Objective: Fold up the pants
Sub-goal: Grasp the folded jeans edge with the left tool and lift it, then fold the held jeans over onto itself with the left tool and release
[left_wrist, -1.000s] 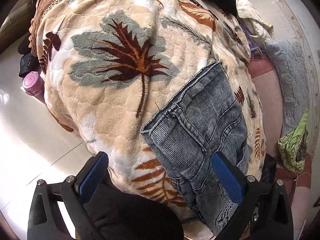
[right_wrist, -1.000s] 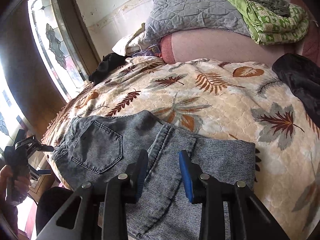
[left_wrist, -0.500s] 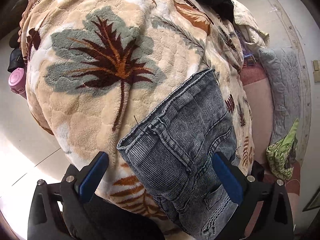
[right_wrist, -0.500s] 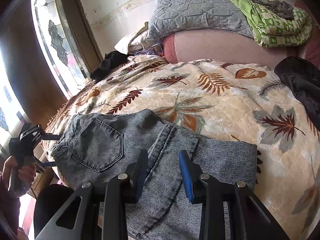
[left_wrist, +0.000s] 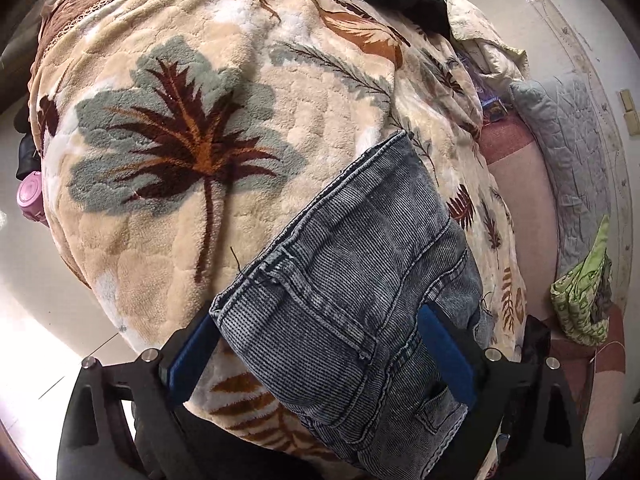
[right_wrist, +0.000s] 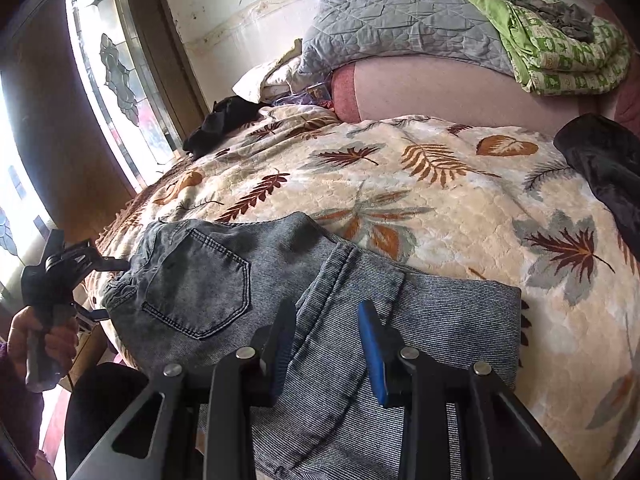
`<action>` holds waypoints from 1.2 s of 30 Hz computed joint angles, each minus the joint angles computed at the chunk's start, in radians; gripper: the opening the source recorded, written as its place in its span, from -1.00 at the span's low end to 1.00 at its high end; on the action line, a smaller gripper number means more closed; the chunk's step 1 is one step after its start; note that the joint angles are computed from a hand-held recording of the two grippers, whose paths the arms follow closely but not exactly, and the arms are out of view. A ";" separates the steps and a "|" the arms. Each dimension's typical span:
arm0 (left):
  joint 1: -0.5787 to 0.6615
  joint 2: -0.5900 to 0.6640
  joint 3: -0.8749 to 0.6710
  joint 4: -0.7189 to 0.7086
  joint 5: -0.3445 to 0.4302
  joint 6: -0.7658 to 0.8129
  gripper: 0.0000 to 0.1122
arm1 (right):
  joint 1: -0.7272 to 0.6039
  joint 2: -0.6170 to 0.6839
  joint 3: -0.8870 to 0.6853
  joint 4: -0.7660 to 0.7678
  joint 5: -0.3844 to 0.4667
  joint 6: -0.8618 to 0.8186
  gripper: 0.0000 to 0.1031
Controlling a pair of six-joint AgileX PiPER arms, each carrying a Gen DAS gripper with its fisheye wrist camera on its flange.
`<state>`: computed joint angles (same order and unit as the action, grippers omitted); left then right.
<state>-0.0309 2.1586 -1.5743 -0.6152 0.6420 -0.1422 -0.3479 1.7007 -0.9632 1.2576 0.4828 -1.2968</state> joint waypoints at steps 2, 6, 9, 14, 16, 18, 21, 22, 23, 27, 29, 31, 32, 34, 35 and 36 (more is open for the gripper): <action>-0.013 -0.008 0.002 0.057 -0.017 -0.034 0.24 | 0.002 -0.001 0.003 0.006 -0.005 -0.006 -0.32; -0.012 -0.008 -0.001 0.043 -0.023 0.009 -0.20 | 0.000 -0.002 0.007 0.010 -0.009 -0.010 -0.32; -0.029 -0.031 0.014 0.071 -0.046 0.013 -0.42 | -0.008 -0.001 0.004 0.008 -0.016 -0.004 -0.32; -0.100 -0.112 0.046 0.228 -0.110 -0.048 -0.54 | -0.057 0.005 -0.002 0.013 -0.012 0.021 -0.32; -0.136 -0.158 0.066 0.283 -0.136 -0.064 -0.54 | -0.080 0.000 0.003 0.023 -0.019 0.022 -0.32; -0.181 -0.202 0.075 0.353 -0.149 -0.096 -0.54 | -0.110 -0.005 0.008 0.038 -0.020 0.022 -0.32; -0.253 -0.258 0.077 0.430 -0.153 -0.125 -0.54 | -0.166 -0.008 0.005 0.040 -0.010 0.049 -0.32; -0.279 -0.272 0.073 0.451 -0.150 -0.130 -0.55 | -0.183 -0.011 0.005 0.042 -0.009 0.056 -0.32; -0.307 -0.285 0.070 0.470 -0.149 -0.135 -0.55 | -0.201 -0.014 0.006 0.042 -0.006 0.063 -0.32; -0.432 -0.306 0.023 0.533 -0.112 -0.139 -0.55 | -0.279 -0.030 0.009 0.057 0.016 0.071 -0.32; -0.503 -0.291 -0.025 0.546 -0.080 -0.120 -0.55 | -0.324 -0.036 0.009 0.069 0.035 0.071 -0.32; -0.577 -0.265 -0.077 0.546 -0.045 -0.099 -0.55 | -0.370 -0.041 0.009 0.085 0.051 0.068 -0.32; -0.618 -0.248 -0.103 0.555 -0.032 -0.096 -0.55 | -0.395 -0.041 0.006 0.092 0.063 0.068 -0.32; -0.694 -0.198 -0.164 0.566 -0.002 -0.085 -0.55 | -0.453 -0.033 -0.001 0.105 0.102 0.070 -0.32; -0.728 -0.161 -0.205 0.564 0.019 -0.073 -0.55 | -0.480 -0.030 -0.005 0.106 0.117 0.079 -0.32; -0.762 -0.120 -0.243 0.569 0.035 -0.068 -0.55 | -0.505 -0.026 -0.010 0.104 0.128 0.090 -0.32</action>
